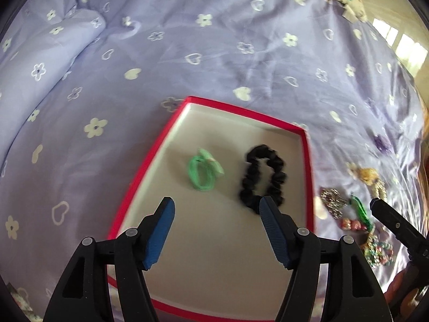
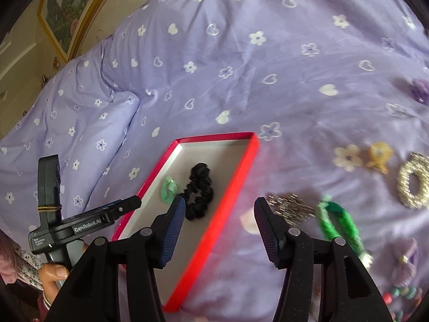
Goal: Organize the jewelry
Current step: 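Move the left tool to the beaded bracelet while the right tool reaches the lilac bow tie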
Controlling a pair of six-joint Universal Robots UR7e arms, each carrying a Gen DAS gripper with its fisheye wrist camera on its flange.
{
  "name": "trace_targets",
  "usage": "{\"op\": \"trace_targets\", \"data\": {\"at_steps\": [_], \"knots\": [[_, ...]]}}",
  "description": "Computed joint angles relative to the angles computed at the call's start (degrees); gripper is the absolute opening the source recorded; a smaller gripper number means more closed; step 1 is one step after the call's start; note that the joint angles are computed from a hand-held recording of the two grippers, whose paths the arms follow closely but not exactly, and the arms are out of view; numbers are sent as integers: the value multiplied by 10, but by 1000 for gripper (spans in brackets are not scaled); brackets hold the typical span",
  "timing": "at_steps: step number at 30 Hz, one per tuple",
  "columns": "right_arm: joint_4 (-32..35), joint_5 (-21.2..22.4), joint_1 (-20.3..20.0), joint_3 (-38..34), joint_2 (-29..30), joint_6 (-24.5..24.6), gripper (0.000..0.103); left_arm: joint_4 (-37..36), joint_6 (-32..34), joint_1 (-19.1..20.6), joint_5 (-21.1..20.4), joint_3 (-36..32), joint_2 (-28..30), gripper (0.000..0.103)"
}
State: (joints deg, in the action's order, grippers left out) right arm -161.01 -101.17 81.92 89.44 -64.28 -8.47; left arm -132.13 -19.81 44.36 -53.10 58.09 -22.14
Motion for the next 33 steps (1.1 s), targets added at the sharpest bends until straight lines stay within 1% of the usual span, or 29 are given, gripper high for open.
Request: {"op": "trace_targets", "data": {"at_steps": [12,17,23,28,33], "knots": [[-40,-28,-31,80,-82,12,55,11,34,-23,-43,-8,15,66],[-55,-40,-48,108,-112,17,55,25,40,-28,-58,-26,29,66],[-66,-53,-69,136,-142,23,56,37,49,-35,-75,-40,45,66],[-69,-62,-87,160,-164,27,56,47,60,-40,-97,-53,59,66],[-70,-70,-96,176,-176,20,55,61,75,-46,-116,-71,78,66]]}}
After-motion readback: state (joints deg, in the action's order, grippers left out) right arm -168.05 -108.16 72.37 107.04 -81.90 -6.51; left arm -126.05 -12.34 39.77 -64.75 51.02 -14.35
